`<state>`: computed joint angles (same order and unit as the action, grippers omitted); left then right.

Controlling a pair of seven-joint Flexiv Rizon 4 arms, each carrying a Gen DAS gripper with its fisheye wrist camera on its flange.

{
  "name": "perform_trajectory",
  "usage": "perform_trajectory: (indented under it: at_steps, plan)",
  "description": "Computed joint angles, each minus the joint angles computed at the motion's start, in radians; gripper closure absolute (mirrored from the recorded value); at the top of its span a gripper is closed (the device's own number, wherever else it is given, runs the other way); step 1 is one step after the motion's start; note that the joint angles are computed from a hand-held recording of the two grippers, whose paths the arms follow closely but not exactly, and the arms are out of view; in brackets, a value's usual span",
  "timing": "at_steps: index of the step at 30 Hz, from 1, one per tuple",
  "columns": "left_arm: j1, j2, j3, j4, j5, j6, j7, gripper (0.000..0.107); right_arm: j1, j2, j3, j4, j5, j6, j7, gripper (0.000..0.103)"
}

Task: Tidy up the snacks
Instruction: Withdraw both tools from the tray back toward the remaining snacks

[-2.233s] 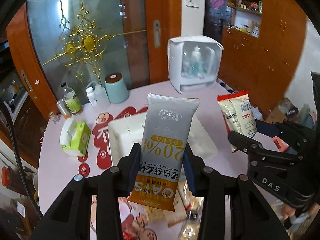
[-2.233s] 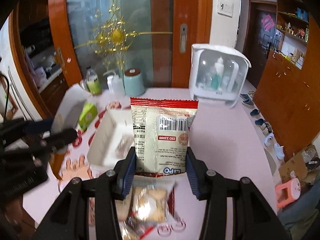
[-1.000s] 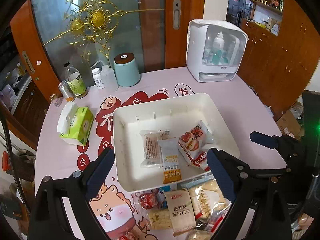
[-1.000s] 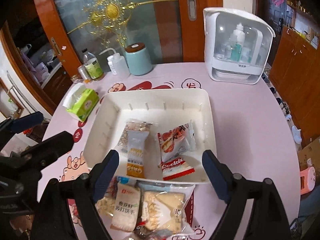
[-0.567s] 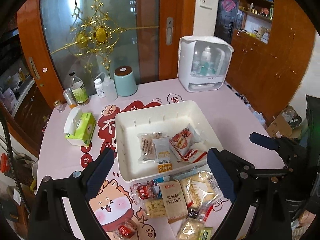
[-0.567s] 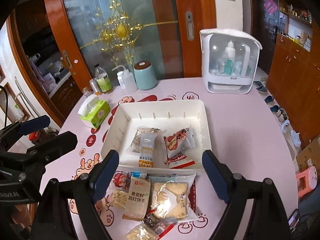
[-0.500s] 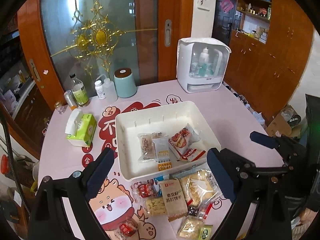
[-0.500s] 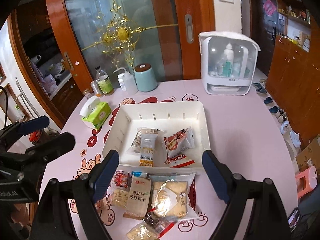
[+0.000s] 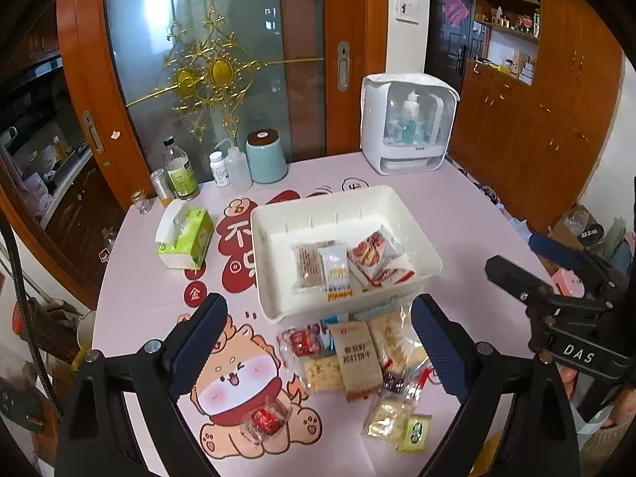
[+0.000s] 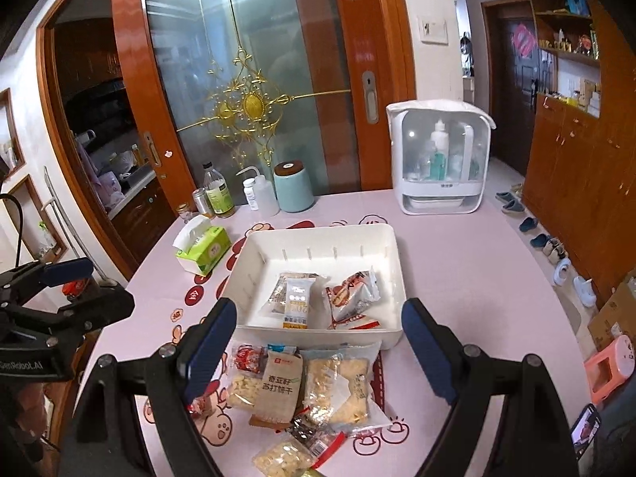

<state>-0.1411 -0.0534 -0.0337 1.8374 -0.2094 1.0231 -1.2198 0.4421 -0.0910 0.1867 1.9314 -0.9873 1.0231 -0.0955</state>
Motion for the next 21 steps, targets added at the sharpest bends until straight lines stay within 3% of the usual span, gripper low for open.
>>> perform_trajectory:
  at_steps: [9, 14, 21]
  plan:
    - [0.009, 0.066, 0.025, 0.130, 0.031, 0.052, -0.015, 0.014, 0.026, 0.034, 0.038, 0.058, 0.000, -0.066, -0.003, 0.017]
    - [0.017, 0.091, 0.038, 0.213, 0.010, 0.092, 0.002, 0.014, 0.049, 0.044, 0.058, 0.069, -0.018, -0.169, 0.008, 0.017]
    - [0.028, 0.107, 0.046, 0.307, 0.007, 0.121, 0.025, 0.014, 0.061, 0.045, 0.074, 0.113, 0.021, -0.186, -0.019, 0.017]
